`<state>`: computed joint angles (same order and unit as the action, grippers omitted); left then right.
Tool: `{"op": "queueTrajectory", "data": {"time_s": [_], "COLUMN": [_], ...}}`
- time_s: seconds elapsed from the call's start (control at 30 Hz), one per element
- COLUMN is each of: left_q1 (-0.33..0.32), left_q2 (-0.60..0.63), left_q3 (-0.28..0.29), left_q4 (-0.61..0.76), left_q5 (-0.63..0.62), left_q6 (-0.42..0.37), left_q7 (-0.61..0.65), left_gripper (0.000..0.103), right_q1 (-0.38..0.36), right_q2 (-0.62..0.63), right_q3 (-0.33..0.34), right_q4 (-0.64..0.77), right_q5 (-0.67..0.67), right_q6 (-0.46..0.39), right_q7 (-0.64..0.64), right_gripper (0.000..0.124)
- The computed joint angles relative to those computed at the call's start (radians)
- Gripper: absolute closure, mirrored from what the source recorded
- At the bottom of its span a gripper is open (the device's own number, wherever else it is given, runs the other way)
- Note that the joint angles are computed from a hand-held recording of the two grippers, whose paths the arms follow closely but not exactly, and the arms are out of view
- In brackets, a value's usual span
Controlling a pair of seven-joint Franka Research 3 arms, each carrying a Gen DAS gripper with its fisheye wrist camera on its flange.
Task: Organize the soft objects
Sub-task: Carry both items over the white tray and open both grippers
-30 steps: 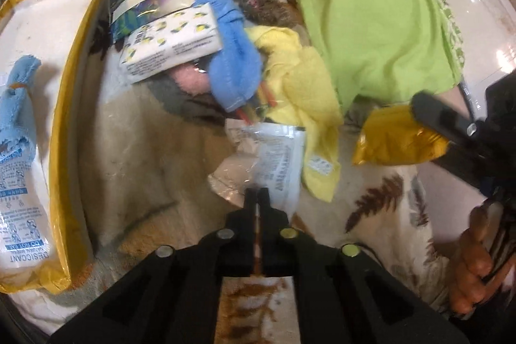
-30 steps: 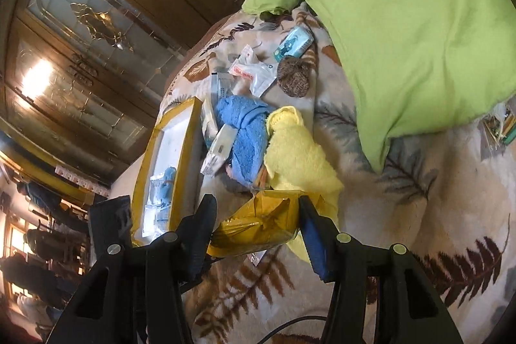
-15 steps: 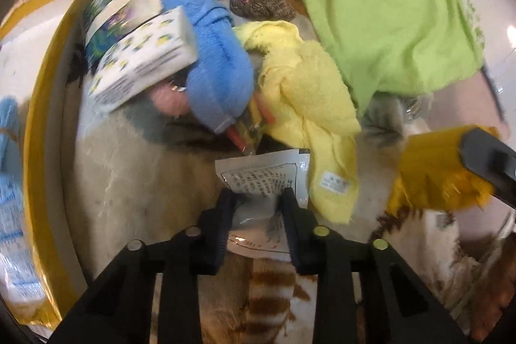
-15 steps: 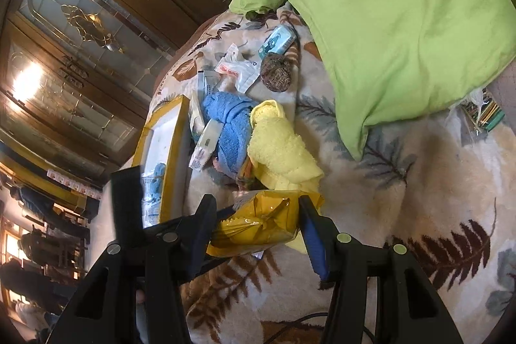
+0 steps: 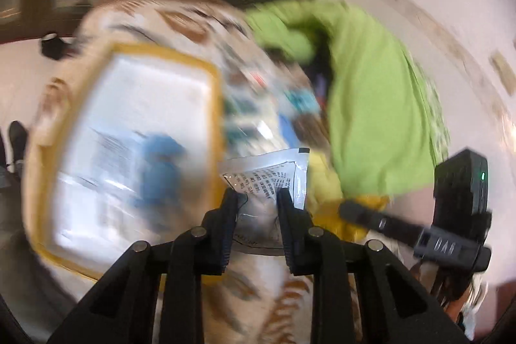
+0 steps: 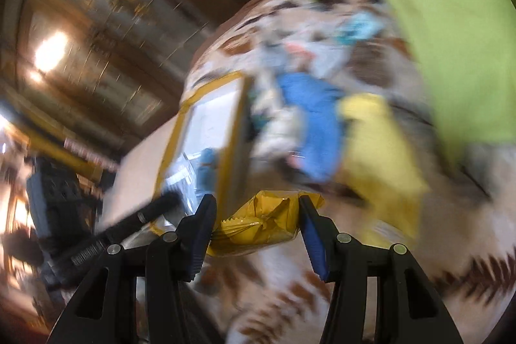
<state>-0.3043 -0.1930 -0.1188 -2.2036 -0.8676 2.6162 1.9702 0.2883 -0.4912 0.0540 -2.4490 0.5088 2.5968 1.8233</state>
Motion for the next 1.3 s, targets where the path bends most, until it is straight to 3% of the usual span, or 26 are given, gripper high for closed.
{"op": "queueTrajectory", "data": {"time_s": [0.07, 0.2, 0.4, 0.5, 0.57, 0.63, 0.67, 0.7, 0.77, 0.83, 1.03, 1.13, 1.3], "left_q1": [0.033, 0.112, 0.195, 0.224, 0.239, 0.277, 0.295, 0.315, 0.318, 0.305, 0.212, 0.143, 0.056], "left_q2": [0.024, 0.153, 0.331, 0.392, 0.426, 0.440, 0.439, 0.428, 0.394, 0.344, 0.133, 0.070, 0.075], "left_q3": [0.012, 0.030, -0.023, -0.048, -0.062, -0.096, -0.113, -0.131, -0.144, -0.145, -0.131, -0.123, -0.126], "left_q4": [0.017, 0.148, 0.310, 0.354, 0.375, 0.382, 0.381, 0.369, 0.326, 0.273, 0.080, 0.018, 0.010], "left_q5": [0.051, 0.123, 0.252, 0.317, 0.354, 0.315, 0.285, 0.237, 0.191, 0.172, 0.024, -0.006, 0.116], "left_q6": [0.038, -0.010, -0.049, -0.048, -0.052, -0.062, -0.072, -0.075, -0.023, 0.025, 0.105, 0.078, 0.055], "left_q7": [-0.027, -0.062, -0.129, -0.149, -0.189, -0.169, -0.148, -0.110, -0.066, -0.040, 0.062, 0.064, -0.044], "left_gripper": [0.078, 0.078, 0.078, 0.077, 0.076, 0.076, 0.068, 0.050, 0.036, 0.036, 0.036, 0.036, 0.036], "right_q1": [0.022, 0.000, 0.018, 0.033, 0.034, 0.043, 0.038, 0.026, 0.017, 0.019, 0.004, -0.006, -0.081], "right_q2": [0.104, 0.337, 0.628, 0.724, 0.757, 0.767, 0.762, 0.748, 0.709, 0.648, 0.332, 0.174, -0.093], "right_q3": [0.003, 0.045, 0.035, 0.022, 0.020, 0.009, 0.011, 0.022, 0.033, 0.030, 0.020, -0.002, -0.010], "right_q4": [0.105, 0.356, 0.670, 0.766, 0.784, 0.780, 0.758, 0.727, 0.671, 0.599, 0.271, 0.126, -0.094], "right_q5": [-0.009, -0.154, -0.277, -0.303, -0.288, -0.302, -0.281, -0.233, -0.170, -0.155, 0.026, 0.031, -0.030], "right_q6": [-0.016, -0.091, -0.231, -0.282, -0.269, -0.249, -0.216, -0.171, -0.105, -0.031, 0.124, 0.123, 0.050], "right_q7": [-0.036, 0.004, 0.085, 0.107, 0.101, 0.128, 0.123, 0.095, 0.061, 0.051, -0.031, -0.023, 0.044], "right_gripper": [0.068, 0.068, 0.068, 0.068, 0.067, 0.066, 0.063, 0.061, 0.052, 0.042, 0.042, 0.042, 0.042]}}
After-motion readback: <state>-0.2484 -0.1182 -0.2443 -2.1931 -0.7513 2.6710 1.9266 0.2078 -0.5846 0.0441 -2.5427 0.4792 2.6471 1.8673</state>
